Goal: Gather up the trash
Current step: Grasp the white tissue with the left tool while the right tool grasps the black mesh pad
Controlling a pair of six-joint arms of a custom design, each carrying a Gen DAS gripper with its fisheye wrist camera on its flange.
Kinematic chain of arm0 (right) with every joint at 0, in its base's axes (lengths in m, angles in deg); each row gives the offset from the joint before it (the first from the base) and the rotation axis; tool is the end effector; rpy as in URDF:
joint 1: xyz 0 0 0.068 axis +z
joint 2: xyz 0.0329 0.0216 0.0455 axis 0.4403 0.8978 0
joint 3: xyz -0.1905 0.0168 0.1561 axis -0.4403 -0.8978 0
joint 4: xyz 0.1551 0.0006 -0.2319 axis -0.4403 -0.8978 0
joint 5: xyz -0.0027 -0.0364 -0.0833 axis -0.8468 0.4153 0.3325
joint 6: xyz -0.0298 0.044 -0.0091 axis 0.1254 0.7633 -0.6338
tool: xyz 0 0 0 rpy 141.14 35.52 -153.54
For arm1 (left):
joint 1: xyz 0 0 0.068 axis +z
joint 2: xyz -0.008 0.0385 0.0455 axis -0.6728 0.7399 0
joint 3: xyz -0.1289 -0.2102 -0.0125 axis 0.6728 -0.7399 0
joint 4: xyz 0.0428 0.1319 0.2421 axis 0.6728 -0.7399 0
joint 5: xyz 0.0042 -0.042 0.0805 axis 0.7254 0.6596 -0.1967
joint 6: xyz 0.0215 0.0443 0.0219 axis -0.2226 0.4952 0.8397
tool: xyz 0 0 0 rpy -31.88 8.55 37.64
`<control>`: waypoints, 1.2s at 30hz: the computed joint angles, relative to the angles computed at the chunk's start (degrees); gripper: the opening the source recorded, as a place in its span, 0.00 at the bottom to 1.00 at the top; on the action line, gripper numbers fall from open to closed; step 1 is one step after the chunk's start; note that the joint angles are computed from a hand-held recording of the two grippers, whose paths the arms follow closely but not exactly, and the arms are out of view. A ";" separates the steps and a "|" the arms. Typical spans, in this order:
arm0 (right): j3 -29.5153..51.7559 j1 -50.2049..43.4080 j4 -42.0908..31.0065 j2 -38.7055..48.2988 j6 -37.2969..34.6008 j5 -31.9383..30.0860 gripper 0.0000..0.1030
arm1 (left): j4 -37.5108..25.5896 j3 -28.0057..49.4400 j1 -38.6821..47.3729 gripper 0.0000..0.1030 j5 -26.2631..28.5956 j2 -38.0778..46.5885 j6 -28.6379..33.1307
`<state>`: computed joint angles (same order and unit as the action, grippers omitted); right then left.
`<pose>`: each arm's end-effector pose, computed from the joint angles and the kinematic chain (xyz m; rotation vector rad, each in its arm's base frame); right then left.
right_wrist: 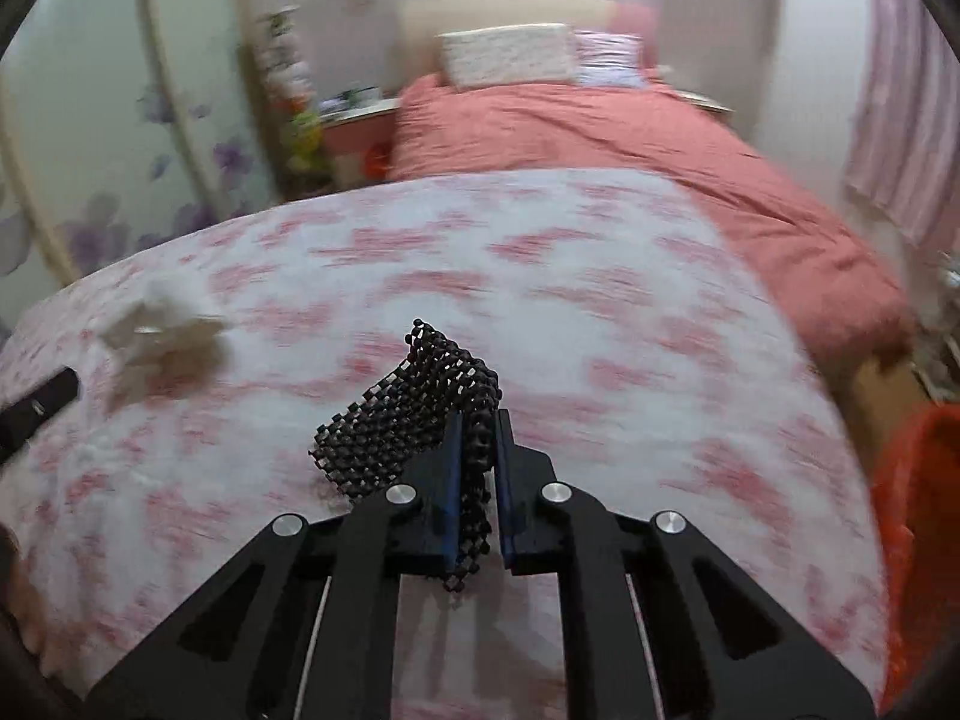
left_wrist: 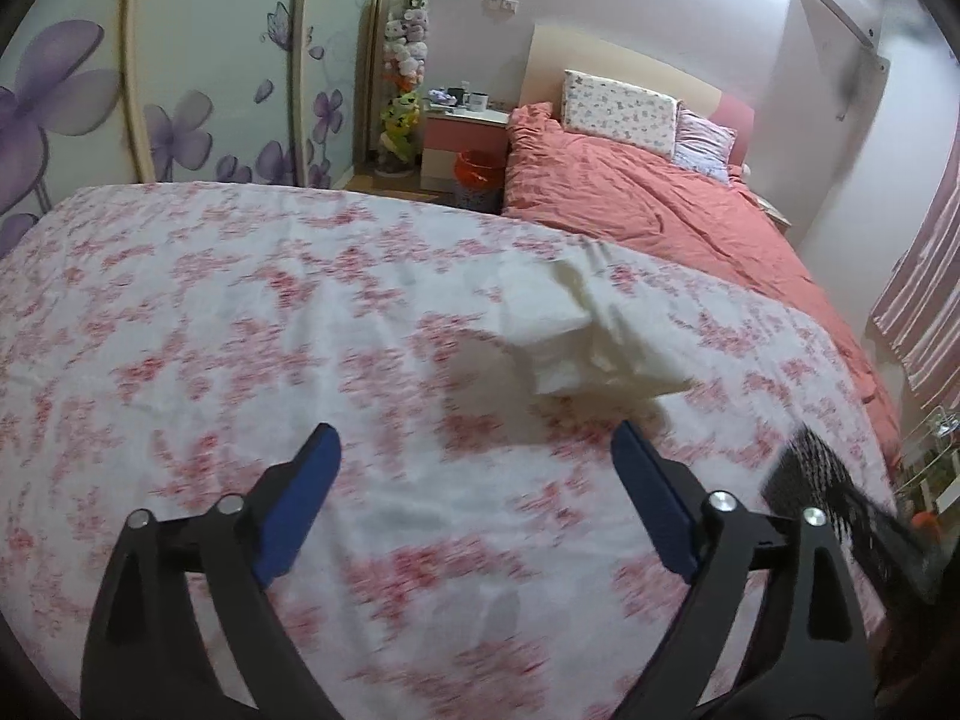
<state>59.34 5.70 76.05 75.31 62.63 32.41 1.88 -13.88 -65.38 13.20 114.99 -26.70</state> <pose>0.2528 -0.0840 -0.0177 0.0666 2.3914 0.0663 0.2740 -0.1051 0.0072 -0.3250 2.3410 -0.0867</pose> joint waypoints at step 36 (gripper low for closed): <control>4.08 -5.85 -4.54 2.91 -2.27 -3.91 0.10 | -23.02 36.95 -2.72 0.50 -1.43 22.63 1.93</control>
<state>63.42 -0.15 71.51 78.22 60.37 28.50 -21.14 23.07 -68.09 11.77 137.62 -24.77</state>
